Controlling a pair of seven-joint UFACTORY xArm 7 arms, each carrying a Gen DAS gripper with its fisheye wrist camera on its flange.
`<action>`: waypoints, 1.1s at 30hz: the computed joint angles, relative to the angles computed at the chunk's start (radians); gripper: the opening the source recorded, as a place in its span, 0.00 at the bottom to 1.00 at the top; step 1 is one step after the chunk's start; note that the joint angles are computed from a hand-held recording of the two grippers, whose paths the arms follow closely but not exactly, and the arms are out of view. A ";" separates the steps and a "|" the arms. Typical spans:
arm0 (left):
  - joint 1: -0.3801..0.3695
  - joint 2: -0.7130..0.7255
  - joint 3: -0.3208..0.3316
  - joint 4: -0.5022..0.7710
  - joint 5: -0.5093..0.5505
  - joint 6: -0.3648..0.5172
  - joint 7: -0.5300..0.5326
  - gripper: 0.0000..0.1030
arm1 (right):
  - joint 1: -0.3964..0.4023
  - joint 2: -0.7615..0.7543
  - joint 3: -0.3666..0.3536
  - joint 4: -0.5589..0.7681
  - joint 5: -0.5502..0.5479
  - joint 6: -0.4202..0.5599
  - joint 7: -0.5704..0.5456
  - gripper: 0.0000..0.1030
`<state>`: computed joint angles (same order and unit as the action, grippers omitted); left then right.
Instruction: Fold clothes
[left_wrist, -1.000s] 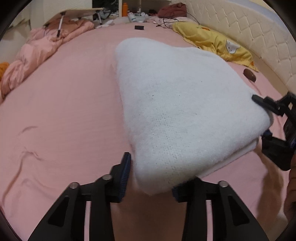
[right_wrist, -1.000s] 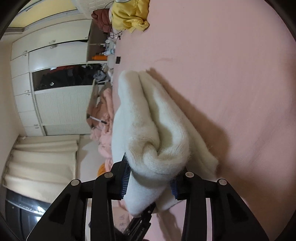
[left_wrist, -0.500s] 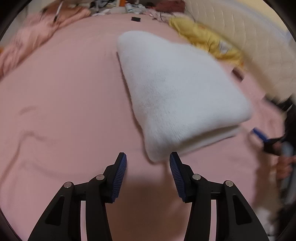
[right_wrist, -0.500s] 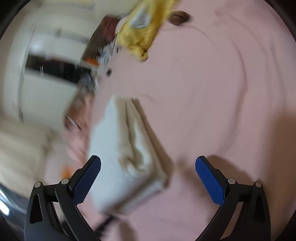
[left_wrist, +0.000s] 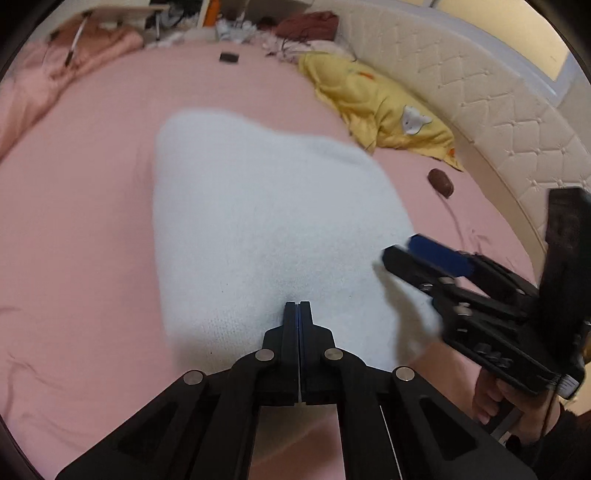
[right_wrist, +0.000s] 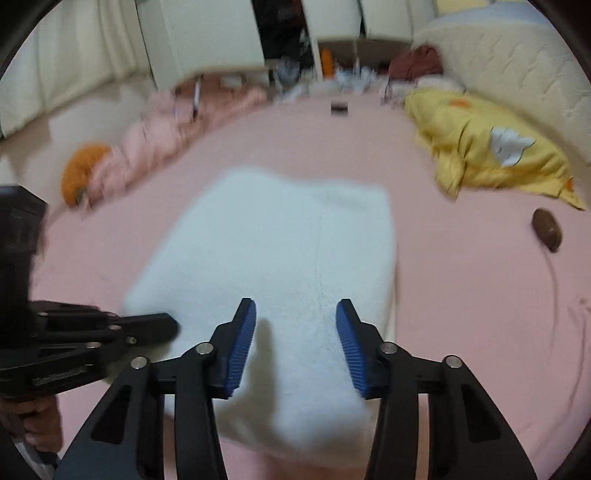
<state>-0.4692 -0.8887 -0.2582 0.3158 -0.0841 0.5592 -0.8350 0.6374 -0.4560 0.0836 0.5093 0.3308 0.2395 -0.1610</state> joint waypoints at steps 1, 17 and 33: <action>-0.009 0.000 0.008 -0.009 -0.015 -0.015 -0.006 0.03 | -0.020 0.015 0.012 0.005 -0.027 0.015 -0.001 0.44; 0.016 -0.068 -0.015 -0.004 0.037 0.077 -0.080 0.04 | -0.189 0.427 0.111 0.420 -0.178 0.180 0.080 0.56; 0.031 -0.150 -0.023 -0.036 0.072 0.145 -0.106 0.22 | -0.057 0.700 0.166 0.794 -0.235 0.363 0.095 0.64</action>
<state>-0.4377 -1.0387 -0.2809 0.2797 -0.0119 0.7042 -0.9409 0.5803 0.2439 0.2498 1.3029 0.0957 0.6020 -0.0659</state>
